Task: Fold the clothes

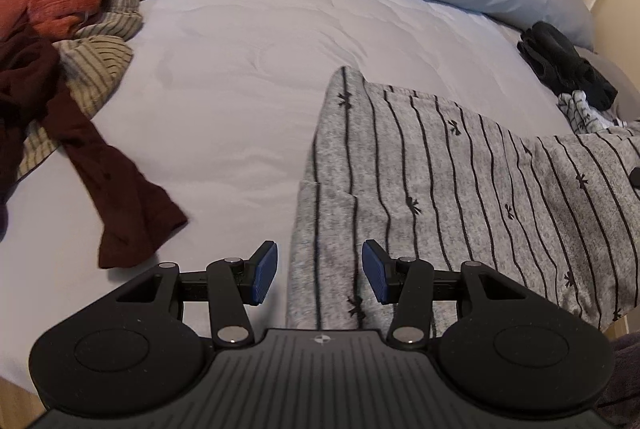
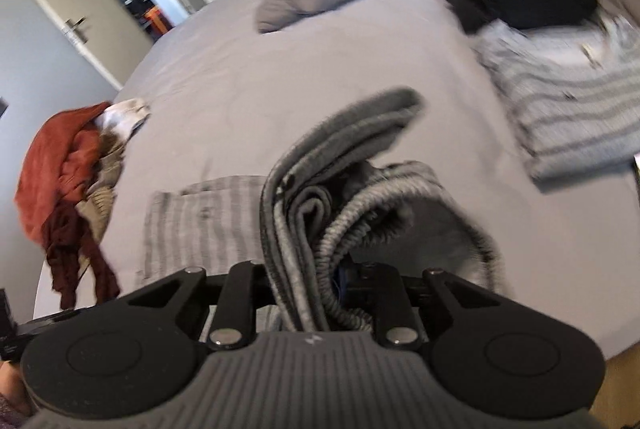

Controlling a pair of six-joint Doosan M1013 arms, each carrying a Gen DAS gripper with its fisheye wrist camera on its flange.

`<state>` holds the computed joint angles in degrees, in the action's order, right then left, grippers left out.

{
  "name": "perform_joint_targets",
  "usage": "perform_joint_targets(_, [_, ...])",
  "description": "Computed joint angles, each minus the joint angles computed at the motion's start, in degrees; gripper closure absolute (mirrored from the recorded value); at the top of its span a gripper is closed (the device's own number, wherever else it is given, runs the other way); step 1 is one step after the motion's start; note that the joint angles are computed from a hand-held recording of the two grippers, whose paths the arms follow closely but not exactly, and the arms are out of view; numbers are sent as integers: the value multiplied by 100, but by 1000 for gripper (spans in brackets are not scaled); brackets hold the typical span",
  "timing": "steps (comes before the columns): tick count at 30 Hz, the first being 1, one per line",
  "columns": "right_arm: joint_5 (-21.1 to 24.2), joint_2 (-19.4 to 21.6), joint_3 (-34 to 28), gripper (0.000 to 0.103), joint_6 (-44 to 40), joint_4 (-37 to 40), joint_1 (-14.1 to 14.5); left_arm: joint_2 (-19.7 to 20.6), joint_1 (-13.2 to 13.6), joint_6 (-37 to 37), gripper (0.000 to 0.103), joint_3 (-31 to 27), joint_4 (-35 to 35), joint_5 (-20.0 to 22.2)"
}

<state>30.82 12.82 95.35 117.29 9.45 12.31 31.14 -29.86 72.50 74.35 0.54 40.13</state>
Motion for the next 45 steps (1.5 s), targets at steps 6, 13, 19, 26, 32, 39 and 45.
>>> perform_joint_targets(6, [568,349,-785,80,-135,-389,367,-149,74,-74,58,198,-52,-221])
perform_joint_targets(13, [1299,1080,-1926,80,-569,-135,684,-284,199,-104,58,416,-174,-467])
perform_joint_targets(19, [2148,1781,-2775,78,-521,-458,927,-344,284,-338,58,518,-33,-549])
perform_joint_targets(26, [2555,2008,-3118,52,-726,-253,1018,-368,363,-560,58,546,53,-633])
perform_joint_targets(32, [2209,1832,-2975,50,-1099,202,996,-391,376,-639,58,562,89,-698])
perform_joint_targets(39, [1427,1260,-2304,48,-1289,118,901,-458,342,117,58,626,-444,-997])
perform_joint_targets(45, [1134,929,-1740,48,-757,-577,829,-443,264,1337,58,563,-1385,-1069])
